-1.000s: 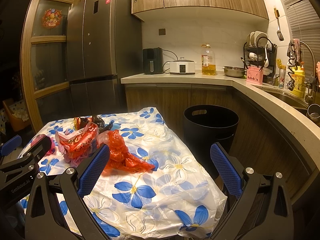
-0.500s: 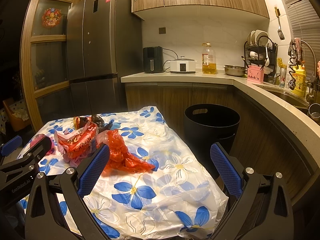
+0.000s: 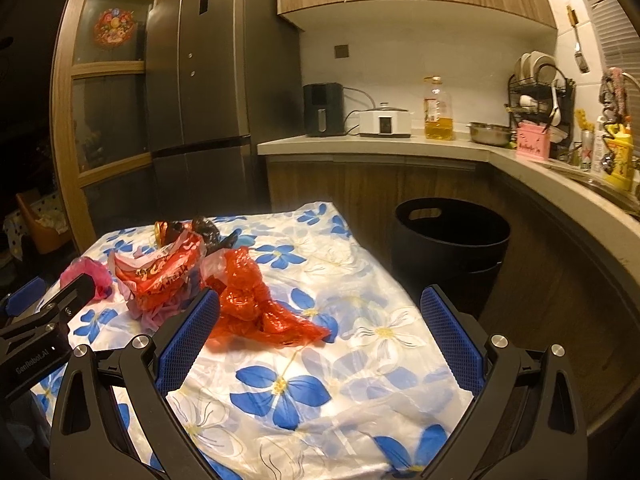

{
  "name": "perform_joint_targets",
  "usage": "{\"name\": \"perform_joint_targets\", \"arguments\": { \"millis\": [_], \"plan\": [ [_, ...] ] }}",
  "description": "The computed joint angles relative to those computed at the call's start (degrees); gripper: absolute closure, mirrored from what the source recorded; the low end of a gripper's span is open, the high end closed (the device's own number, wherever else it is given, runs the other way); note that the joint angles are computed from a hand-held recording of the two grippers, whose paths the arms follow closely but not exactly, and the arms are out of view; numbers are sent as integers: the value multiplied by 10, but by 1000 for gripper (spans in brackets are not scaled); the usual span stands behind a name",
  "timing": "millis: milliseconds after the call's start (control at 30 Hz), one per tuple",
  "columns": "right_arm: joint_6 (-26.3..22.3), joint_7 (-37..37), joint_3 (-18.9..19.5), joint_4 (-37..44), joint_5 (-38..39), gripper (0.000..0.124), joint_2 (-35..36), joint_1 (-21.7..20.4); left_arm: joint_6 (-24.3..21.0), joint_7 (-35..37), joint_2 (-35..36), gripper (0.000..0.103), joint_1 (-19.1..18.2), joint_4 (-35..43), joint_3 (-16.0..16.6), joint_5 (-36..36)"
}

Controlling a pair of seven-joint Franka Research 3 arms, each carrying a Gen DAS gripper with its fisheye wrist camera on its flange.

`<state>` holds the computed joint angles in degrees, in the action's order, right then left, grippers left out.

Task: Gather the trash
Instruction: 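Grasp the red-and-white snack bag with the left gripper while the right grasps the red plastic bag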

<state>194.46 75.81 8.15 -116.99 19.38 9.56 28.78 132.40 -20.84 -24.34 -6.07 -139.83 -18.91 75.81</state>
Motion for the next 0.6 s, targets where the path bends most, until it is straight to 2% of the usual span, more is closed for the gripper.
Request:
{"name": "perform_joint_targets", "arguments": {
  "millis": [67, 200, 233, 300, 400, 500, 600],
  "plan": [
    [3, 29, 58, 13, -47, 26, 21, -59, 0, -12, 2, 9, 5, -5, 2, 6],
    [13, 54, 95, 43, -100, 26, 62, -93, 18, -40, 11, 15, 16, -11, 15, 29],
    [17, 64, 118, 52, -124, 26, 76, -115, 19, -45, 15, 17, 18, -10, 16, 35],
    [15, 68, 121, 72, -142, 28, 96, -116, 29, -57, 23, 19, 24, -8, 22, 54],
    [11, 81, 171, 104, -187, 32, 134, -159, 46, -73, 31, 23, 32, -6, 36, 69],
    [9, 83, 205, 138, -216, 35, 171, -182, 52, -79, 37, 25, 40, 0, 43, 76],
    [5, 73, 197, 169, -221, 44, 197, -165, 43, -68, 51, 29, 43, 13, 44, 80]
  ]
}}
